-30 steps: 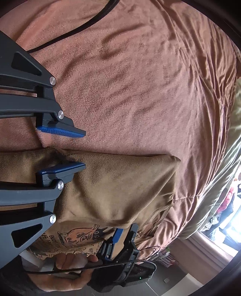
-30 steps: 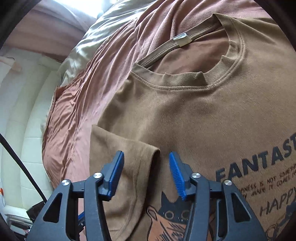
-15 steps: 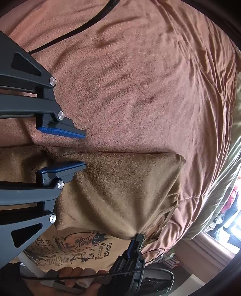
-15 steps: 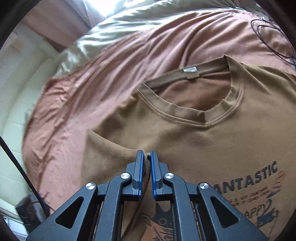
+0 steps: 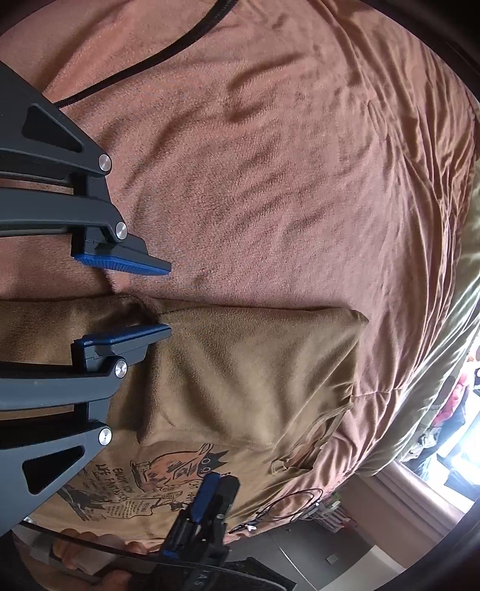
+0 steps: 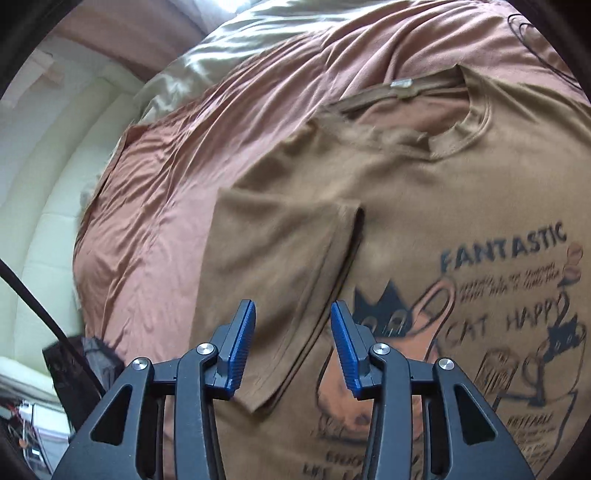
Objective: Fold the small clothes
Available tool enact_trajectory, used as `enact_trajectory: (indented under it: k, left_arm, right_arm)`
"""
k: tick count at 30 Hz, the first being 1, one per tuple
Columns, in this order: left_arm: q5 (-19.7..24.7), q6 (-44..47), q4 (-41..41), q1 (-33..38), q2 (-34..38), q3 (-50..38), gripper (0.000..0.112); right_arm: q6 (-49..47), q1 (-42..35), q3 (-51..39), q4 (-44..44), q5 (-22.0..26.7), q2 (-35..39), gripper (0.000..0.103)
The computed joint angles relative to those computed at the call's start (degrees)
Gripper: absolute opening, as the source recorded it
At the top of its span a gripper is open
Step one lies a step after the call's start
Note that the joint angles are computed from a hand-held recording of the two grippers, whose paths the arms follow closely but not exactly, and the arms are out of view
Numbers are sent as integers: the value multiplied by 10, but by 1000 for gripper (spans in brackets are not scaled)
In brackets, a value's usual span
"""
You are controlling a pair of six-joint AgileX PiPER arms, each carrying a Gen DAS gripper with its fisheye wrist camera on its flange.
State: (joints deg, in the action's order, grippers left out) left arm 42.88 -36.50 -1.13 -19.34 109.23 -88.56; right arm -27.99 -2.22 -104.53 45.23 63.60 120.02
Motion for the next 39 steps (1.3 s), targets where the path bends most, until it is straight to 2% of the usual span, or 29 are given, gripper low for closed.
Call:
enact_trajectory:
  k: [2,5,8,10,14,18,23,27,28,29,30,32,34,35,39]
  left_arm:
    - [-2,-9,6,0,-13,14,29]
    - [-15,-21,11,1,-41,48,29]
    - [-29,-35,16,3,-73,88,29]
    - [-35,-39,16,7,-92,113,29]
    - [-48,-55,20,12,-131,158,29]
    - [-54,-78,32,8,-168,192,29]
    - [-54,-136,79,-26,-222,226,29]
    - [-25,-205,134,-74,-269,233,30]
    - [-13,-221,147,-89,-279,230,36]
    - [6,-247,169,-111,-288,222,41]
    - [25,-272,192,-131,-295,214,50]
    - [61,-321,243,-178,-306,199,59]
    - [97,-348,272,-216,-311,180,69]
    - [112,-360,284,-234,-314,171,71]
    - [175,-418,340,-316,-317,133,87]
  right_arm:
    - [-17,1,26,10,17,-9,39]
    - [-47,2,63,24,22,-26,32]
    - [-68,18,80,39,6,-32,28]
    - [-76,29,80,51,0,-22,19]
    - [-55,55,80,7,-24,-6,8]
    - [-29,69,105,-47,-59,-29,6]
    - [-33,60,169,-66,-87,-120,6]
    - [-49,29,235,-74,-86,-211,7]
    - [-51,22,249,-77,-84,-232,9]
    - [-46,19,269,-92,-89,-261,15]
    - [-41,14,287,-113,-91,-292,19]
    - [-84,-20,338,-89,-79,-357,37]
    - [-111,-56,374,-69,-77,-411,50]
    - [-130,-82,387,-53,-66,-436,54]
    - [-234,-210,424,12,17,-510,54]
